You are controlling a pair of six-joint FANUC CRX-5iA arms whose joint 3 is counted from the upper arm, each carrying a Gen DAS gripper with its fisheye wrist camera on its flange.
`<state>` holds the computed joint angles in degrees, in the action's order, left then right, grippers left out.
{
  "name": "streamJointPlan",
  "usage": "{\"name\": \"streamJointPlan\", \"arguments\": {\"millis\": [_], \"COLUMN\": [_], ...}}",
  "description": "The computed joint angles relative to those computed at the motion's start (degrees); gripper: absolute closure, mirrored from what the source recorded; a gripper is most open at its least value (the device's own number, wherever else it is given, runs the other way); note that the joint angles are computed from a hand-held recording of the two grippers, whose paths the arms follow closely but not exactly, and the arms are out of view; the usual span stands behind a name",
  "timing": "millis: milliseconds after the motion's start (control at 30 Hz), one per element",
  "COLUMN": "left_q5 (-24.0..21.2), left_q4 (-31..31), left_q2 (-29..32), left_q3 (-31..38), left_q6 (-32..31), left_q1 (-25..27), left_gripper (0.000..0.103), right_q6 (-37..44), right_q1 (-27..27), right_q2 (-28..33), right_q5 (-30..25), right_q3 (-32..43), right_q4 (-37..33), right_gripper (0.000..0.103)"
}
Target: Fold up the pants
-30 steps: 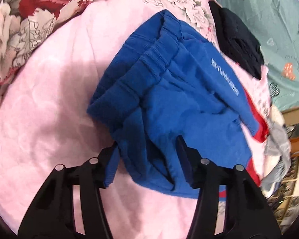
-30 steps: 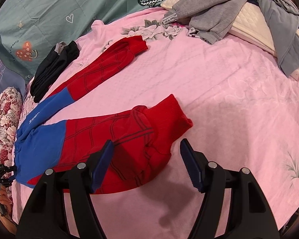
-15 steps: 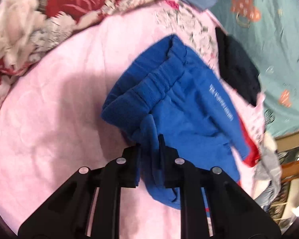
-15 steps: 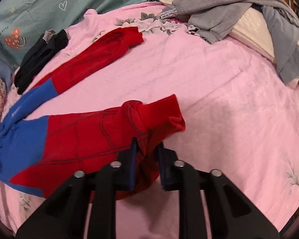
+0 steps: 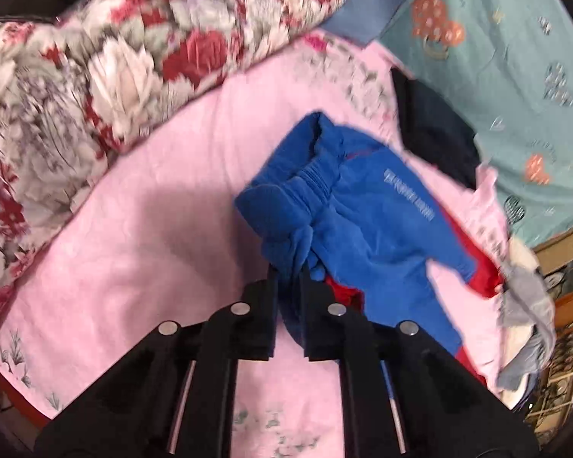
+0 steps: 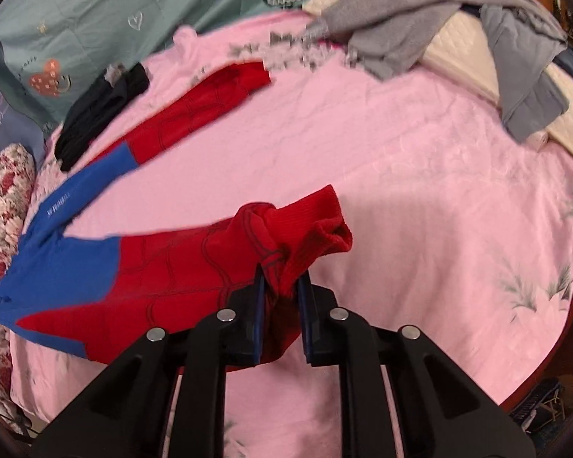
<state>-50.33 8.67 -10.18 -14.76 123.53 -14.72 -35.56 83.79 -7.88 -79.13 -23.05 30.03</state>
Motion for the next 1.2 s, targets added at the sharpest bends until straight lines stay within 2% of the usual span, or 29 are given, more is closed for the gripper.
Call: {"name": "streamJointPlan", "arguments": {"millis": [67, 100, 133, 167, 200, 233, 300, 433, 533, 567, 600, 633, 700, 733, 800, 833, 867, 900, 933, 967, 1000, 1033, 1067, 1100, 1133, 1167, 1200], "left_q5": [-1.85, -4.01, -6.58, -9.61, -11.97, -13.77, -13.96, -6.80, -4.53, -3.39, -1.19, -0.25, 1.52, 0.76, -2.54, -6.65, -9.39, -10.35, -9.37, -9.30, -9.52, -9.65, -9.02, -7.92, -6.04, -5.06, -4.80], "left_q4": [-2.46, -7.10, -12.99, -18.61, -23.49, -27.80, -28.81, -16.45, -13.79, -12.69, -8.81, -5.90, 1.24, 1.50, -1.98, -7.29, -11.05, -11.81, -9.76, -8.82, -7.88, -6.58, -6.13, -6.39, -7.92, -9.60, -12.43], "left_q2": [1.35, 2.15, 2.92, 3.84, 4.39, 4.54, 4.85, 7.19, 12.90, 14.28, 16.29, 17.98, 22.22, 23.89, 28.21, 31.13, 33.15, 33.97, 33.93, 33.62, 33.40, 33.00, 32.38, 31.56, 30.03, 29.15, 28.42], "left_q3": [1.48, 3.88, 6.73, 9.61, 11.70, 13.23, 14.32, 13.72, 18.28, 19.09, 19.56, 20.17, 21.44, 22.87, 28.08, 32.74, 35.73, 36.56, 35.75, 35.38, 35.30, 35.25, 34.73, 34.18, 33.13, 32.83, 33.02], "left_q6": [0.80, 3.23, 6.57, 10.17, 13.34, 16.10, 15.91, 3.97, -1.58, -2.75, -6.69, -8.95, -16.05, -16.60, -15.46, -12.54, -10.46, -10.15, -11.04, -11.34, -12.14, -14.15, -14.88, -14.89, -14.46, -13.95, -12.99], "left_q1": [-1.02, -2.56, -4.56, -6.57, -8.26, -9.65, -9.32, -4.09, -5.12, -5.59, -5.25, -5.27, -4.96, -5.32, -6.20, -7.13, -7.50, -7.15, -6.14, -5.80, -5.47, -5.06, -4.85, -4.89, -4.98, -5.12, -5.43], "left_gripper": [0.087, 0.082, 0.063, 0.039, 0.034, 0.033, 0.032, 0.030, 0.030, 0.030, 0.030, 0.030, 0.030, 0.030, 0.030, 0.030, 0.033, 0.037, 0.037, 0.037, 0.037, 0.037, 0.036, 0.033, 0.024, 0.017, 0.016], "right_q6": [0.08, 0.56, 0.80, 1.05, 0.52, -1.20, -2.72, 6.03, 18.16, 21.35, 25.36, 30.15, 35.83, 39.07, 44.67, 49.22, 50.78, 49.80, 47.33, 44.81, 43.46, 44.76, 45.69, 46.32, 46.81, 47.69, 49.47], "right_q1": [-0.10, -0.06, 0.39, 0.73, 0.92, 1.15, 0.79, -7.23, -16.65, -19.01, -21.64, -24.52, -26.39, -27.40, -29.11, -30.32, -31.00, -31.31, -31.25, -31.22, -31.28, -31.48, -31.76, -31.72, -31.54, -31.49, -31.49], "right_q2": [1.19, 2.80, 4.73, 5.77, 6.71, 7.14, 6.17, 4.14, 7.54, 8.46, 9.57, 11.82, 15.14, 17.23, 20.13, 22.15, 23.89, 25.10, 26.63, 27.27, 26.79, 25.36, 23.35, 22.84, 23.20, 23.46, 23.78], "right_q5": [-3.16, -7.01, -12.21, -15.53, -18.81, -21.17, -19.81, -2.16, 12.56, 17.49, 22.60, 26.72, 29.00, 29.30, 28.42, 26.14, 22.19, 18.56, 12.14, 8.73, 8.32, 10.90, 16.37, 18.83, 20.52, 22.72, 25.16], "right_q3": [1.04, 2.99, 4.99, 6.12, 7.09, 7.26, 5.62, 2.89, 6.29, 7.19, 8.51, 11.23, 14.76, 16.74, 20.38, 23.29, 25.35, 26.10, 27.39, 26.95, 26.11, 26.14, 24.22, 24.01, 24.52, 24.74, 24.98], "right_q4": [-0.58, -1.05, -0.30, 0.80, 2.08, 4.24, 8.70, 17.13, 15.98, 14.33, 11.25, 6.31, 2.77, 2.15, -1.37, -4.90, -5.60, -4.04, -1.06, 1.81, 3.15, 1.94, 1.84, 2.54, 4.30, 5.58, 6.28], "right_gripper": [0.059, 0.048, 0.046, 0.046, 0.046, 0.045, 0.044, 0.044, 0.049, 0.061, 0.079, 0.087, 0.090, 0.090, 0.089, 0.089, 0.087, 0.087, 0.087, 0.083, 0.082, 0.082, 0.081, 0.072, 0.063, 0.035, 0.019]}}
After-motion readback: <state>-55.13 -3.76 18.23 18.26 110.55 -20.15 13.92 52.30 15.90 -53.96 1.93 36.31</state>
